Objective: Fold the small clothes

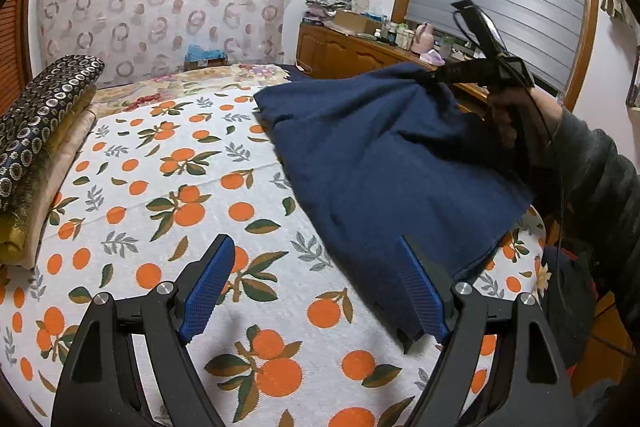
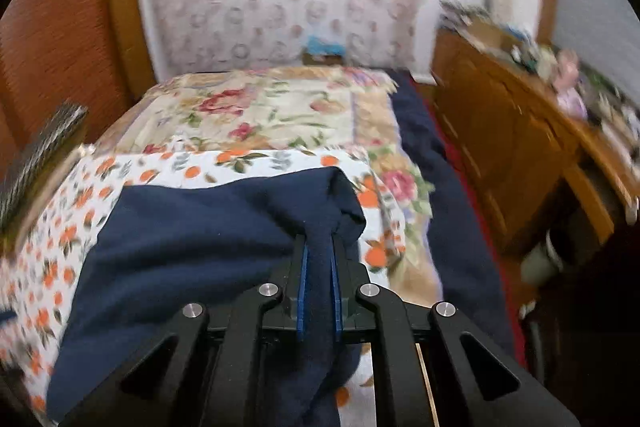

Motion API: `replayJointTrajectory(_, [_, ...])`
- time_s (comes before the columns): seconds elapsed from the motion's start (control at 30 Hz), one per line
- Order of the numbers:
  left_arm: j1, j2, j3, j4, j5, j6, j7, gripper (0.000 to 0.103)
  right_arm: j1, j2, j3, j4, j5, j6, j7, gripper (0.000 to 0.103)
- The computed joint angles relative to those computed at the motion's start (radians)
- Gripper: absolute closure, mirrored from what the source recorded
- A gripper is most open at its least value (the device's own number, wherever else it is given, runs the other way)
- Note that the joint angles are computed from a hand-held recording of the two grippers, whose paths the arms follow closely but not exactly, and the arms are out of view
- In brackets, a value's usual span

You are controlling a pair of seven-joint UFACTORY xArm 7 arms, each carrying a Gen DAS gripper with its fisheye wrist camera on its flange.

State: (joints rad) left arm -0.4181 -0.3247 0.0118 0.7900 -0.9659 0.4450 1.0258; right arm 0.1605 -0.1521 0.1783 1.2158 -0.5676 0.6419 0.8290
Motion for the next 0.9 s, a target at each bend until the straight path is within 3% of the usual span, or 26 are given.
replayJointTrajectory(0.1, [-0.001, 0.000, -0.004, -0.002, 0.004, 0.004, -0.002, 0.021, 0.010, 0.001, 0.002, 0.008, 0.023, 0.070, -0.024, 0.071])
replayJointTrajectory(0.23, [0.001, 0.002, -0.011, -0.004, 0.021, 0.004, -0.021, 0.021, 0.018, -0.094, 0.018, -0.090, 0.022, 0.026, -0.014, 0.056])
replayJointTrajectory(0.53, [-0.013, 0.002, -0.021, -0.008, 0.045, -0.004, -0.041, 0.021, 0.016, -0.370, 0.140, -0.354, 0.064, -0.017, 0.011, 0.054])
replayJointTrajectory(0.67, [-0.015, 0.000, -0.026, -0.013, 0.068, -0.009, -0.059, 0.021, 0.044, -0.504, 0.150, -0.464, 0.150, 0.014, -0.009, 0.054])
replayJointTrajectory(0.9, [-0.036, 0.000, -0.012, -0.013, 0.066, -0.006, -0.048, 0.021, 0.048, -0.610, 0.144, -0.528, 0.255, 0.094, -0.081, 0.054])
